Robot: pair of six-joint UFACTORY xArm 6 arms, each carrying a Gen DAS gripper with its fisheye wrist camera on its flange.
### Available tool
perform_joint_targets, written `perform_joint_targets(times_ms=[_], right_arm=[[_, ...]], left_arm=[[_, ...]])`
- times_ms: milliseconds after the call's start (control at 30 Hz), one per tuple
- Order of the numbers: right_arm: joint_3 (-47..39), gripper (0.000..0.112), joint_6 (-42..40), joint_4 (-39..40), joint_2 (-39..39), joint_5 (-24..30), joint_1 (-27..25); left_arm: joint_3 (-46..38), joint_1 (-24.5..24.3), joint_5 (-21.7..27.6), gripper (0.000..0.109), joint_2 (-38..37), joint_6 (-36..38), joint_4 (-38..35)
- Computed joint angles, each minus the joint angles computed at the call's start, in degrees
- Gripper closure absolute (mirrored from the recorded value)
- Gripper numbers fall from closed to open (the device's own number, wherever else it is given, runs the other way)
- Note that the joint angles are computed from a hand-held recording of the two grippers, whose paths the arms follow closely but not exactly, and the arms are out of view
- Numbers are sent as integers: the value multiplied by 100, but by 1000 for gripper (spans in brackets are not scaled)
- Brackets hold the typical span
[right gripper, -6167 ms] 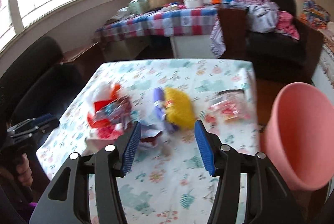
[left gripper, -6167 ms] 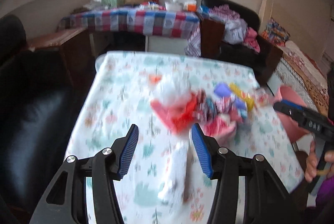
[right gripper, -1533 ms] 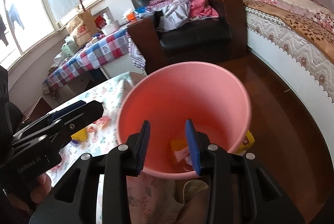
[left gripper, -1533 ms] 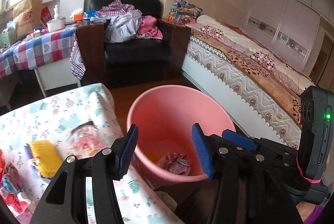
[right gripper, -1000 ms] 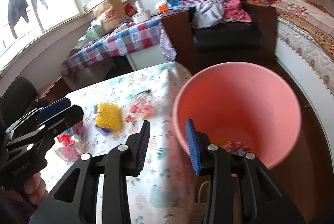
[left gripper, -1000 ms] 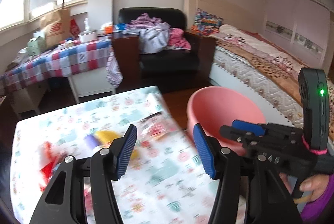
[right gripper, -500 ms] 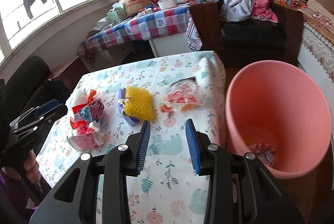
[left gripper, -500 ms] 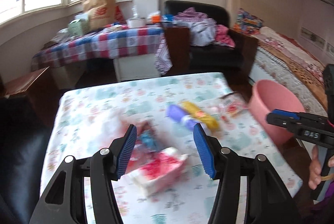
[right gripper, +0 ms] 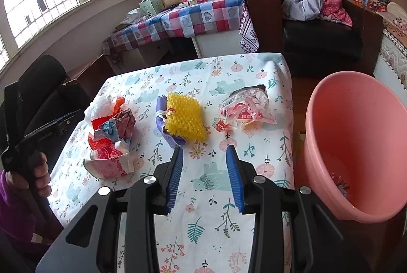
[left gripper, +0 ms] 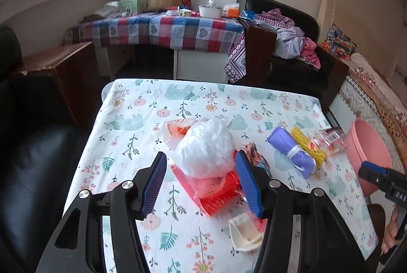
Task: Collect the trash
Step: 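Move both open grippers back over the remaining trash on the table, then grasp the white plastic bag with the left gripper while the right gripper grasps a yellow mesh sponge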
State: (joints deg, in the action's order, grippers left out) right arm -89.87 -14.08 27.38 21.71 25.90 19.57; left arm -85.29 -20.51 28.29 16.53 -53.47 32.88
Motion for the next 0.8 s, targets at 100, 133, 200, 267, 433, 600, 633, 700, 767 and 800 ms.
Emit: perform_joint_targets(times_ms=[100, 133, 200, 267, 433, 600, 633, 700, 767, 800], right_arm=[[-32, 76, 53, -52, 25, 19, -4], [-40, 76, 63, -61, 31, 26, -3], [-100, 76, 81, -78, 70, 78, 0], [-144, 76, 64, -63, 103, 122, 11], [-274, 76, -25, -34, 188, 204, 71], [-525, 76, -149, -19, 336, 295, 171], [-612, 76, -99, -114, 392, 312, 196], [-783, 76, -193, -27, 492, 381, 232], [-1008, 76, -267, 44, 627, 447, 267], [-1118, 76, -267, 21, 700, 473, 284]], left_arm=[[-134, 112, -108, 53, 201, 268, -477], [-160, 131, -138, 54, 248, 318, -582], [-175, 162, -253, 55, 316, 462, -820], [-174, 174, -375, 70, 365, 607, -1034], [-37, 146, -568, 92, 303, 573, -949], [248, 125, -714, 93, -32, -77, -120], [303, 133, -744, 93, -98, -143, -46], [402, 138, -794, 93, -221, -287, 87], [489, 138, -831, 93, -325, -379, 165], [536, 145, -850, 93, -374, -414, 198]])
